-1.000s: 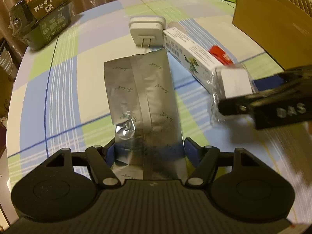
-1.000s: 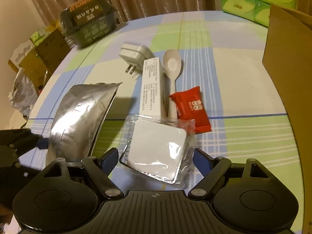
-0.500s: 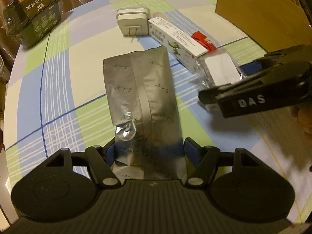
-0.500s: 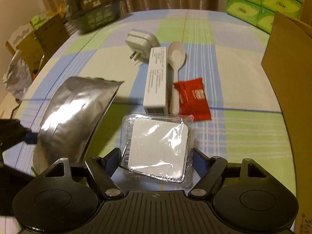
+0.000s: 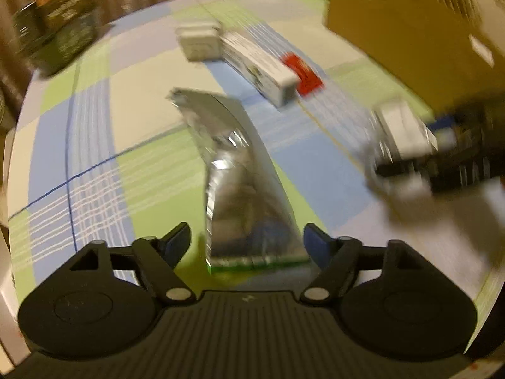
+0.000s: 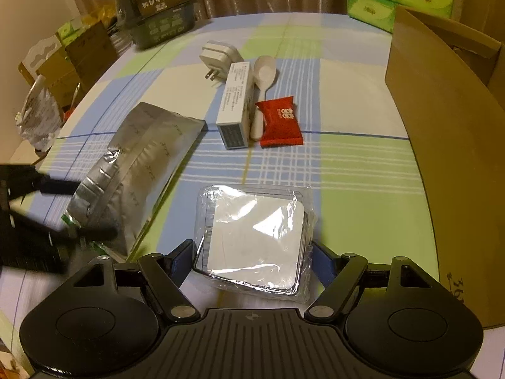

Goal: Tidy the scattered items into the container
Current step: 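Grasp the silver foil pouch with the left tool while the right tool grasps the clear tray, then lift the pouch and tray and carry both tools over the cardboard box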

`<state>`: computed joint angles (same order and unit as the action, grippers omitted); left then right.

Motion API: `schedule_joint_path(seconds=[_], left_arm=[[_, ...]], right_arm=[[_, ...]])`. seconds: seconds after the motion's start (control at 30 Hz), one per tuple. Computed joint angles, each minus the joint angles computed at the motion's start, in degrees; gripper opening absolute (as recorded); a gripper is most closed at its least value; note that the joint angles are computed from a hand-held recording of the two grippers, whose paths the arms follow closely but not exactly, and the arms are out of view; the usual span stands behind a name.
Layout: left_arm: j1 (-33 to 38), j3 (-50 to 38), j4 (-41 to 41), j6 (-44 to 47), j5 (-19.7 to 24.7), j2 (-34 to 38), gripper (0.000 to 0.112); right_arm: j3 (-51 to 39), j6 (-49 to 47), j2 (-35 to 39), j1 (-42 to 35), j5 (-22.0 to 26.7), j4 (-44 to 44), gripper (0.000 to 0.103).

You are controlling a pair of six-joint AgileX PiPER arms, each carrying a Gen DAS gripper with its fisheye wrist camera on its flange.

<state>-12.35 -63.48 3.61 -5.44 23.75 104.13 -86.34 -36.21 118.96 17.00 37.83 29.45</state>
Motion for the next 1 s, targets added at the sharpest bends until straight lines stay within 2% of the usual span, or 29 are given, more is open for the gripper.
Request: schedule_joint_path(seconds=[0.13,0.2,0.27,0.33,0.4,0.5,0.7,0.9,1.0], left_arm=[[2.77,-3.57,-7.38,0.85,-1.25,1.44,0.079],[3.34,-7.72,-9.61,2.71,1.18,3.92,0.079],[3.97,-13.80,-10.62,4.00,6.20,7.76,0.079],[4.52,-19.63,-9.45,2.06,10.77,11.42,0.079],[5.18,-23.09,-10.17,1.50,13.46,13.45,0.079],[5.72,-27.14,-10.91,2.18,16.45,16.09,0.079],[5.97,-31.14,-11.92,2.12,18.83,19.88,0.078],[3.93,-35.64,-7.30,0.37,22.22,23.01,0.071],[3.65,-37.04,-6.38,0.80,23.38,23.57,0.056]], right_arm=[[-1.74,-0.16,1.49,-0.12,0.66,-0.54,0.074],[-3.65,-0.39,2.74,-0.09,1.93,-1.16,0.074],[-4.90,-1.12,3.61,-0.16,2.51,-1.12,0.074],[-6.60,-0.90,4.63,-0.03,3.28,-1.80,0.074],[-7.83,-0.88,5.37,-0.01,4.02,-2.01,0.074],[-8.94,-1.18,6.01,0.07,4.82,-1.87,0.074],[-9.59,-1.67,6.32,0.07,5.54,-2.18,0.074],[-10.01,-1.88,6.74,-0.31,6.42,-2.68,0.074],[-10.28,-1.52,6.91,-0.44,6.40,-2.95,0.074]])
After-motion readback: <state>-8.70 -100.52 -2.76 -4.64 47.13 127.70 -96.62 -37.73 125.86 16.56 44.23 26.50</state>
